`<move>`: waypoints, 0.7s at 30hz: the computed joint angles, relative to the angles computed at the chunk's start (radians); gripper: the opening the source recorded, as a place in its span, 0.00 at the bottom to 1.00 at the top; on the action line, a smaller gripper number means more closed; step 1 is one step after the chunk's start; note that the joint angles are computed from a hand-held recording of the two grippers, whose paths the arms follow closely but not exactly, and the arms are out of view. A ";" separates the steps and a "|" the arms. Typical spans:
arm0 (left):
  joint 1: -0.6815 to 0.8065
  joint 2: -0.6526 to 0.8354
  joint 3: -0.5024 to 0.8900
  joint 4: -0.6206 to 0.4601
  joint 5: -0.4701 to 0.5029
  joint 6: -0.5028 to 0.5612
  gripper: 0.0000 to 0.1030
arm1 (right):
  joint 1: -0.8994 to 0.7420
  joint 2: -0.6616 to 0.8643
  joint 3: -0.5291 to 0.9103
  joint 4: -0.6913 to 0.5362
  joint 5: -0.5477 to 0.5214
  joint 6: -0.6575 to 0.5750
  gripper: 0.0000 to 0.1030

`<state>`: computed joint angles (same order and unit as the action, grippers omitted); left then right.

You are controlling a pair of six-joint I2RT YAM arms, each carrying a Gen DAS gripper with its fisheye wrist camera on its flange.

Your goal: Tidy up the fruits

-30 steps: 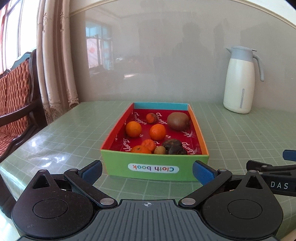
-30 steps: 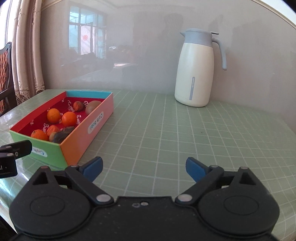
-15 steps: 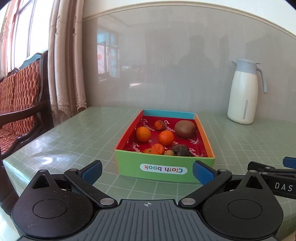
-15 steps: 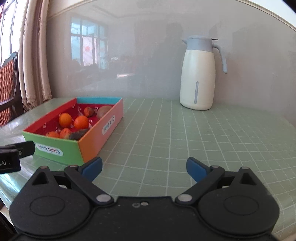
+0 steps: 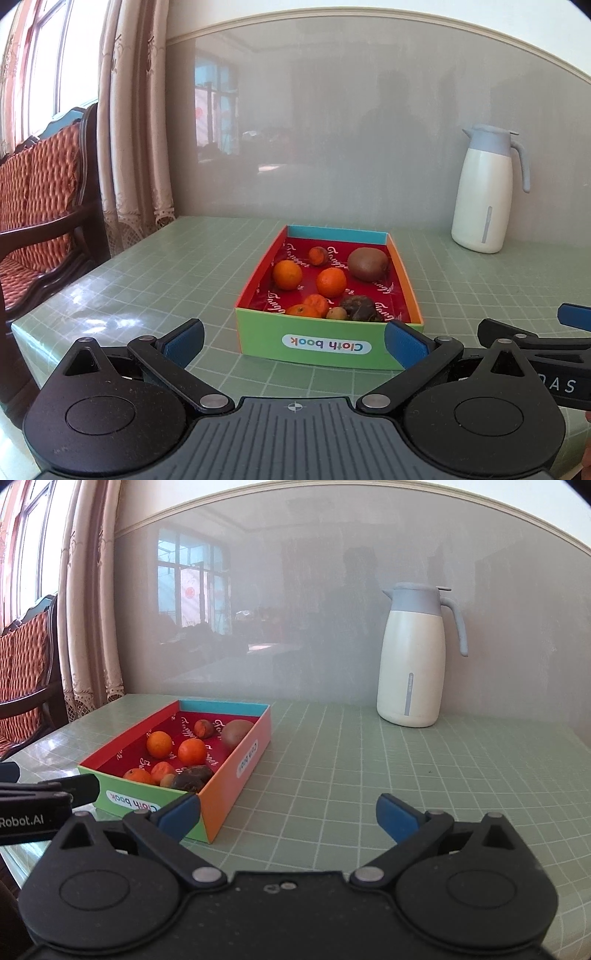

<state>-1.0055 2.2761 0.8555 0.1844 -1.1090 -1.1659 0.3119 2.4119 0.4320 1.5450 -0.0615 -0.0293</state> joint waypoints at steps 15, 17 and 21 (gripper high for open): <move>-0.003 0.009 0.008 -0.005 0.000 -0.015 1.00 | -0.007 0.025 0.018 0.007 0.000 0.022 0.99; -0.002 0.010 0.008 -0.003 0.001 -0.012 1.00 | -0.006 0.024 0.018 0.007 0.001 0.021 0.99; -0.001 0.008 0.005 0.003 0.003 -0.010 1.00 | -0.006 0.026 0.016 0.012 0.002 0.020 0.99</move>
<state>-1.0070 2.2839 0.8602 0.1870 -1.1058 -1.1758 0.3063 2.4380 0.4479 1.5573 -0.0600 -0.0088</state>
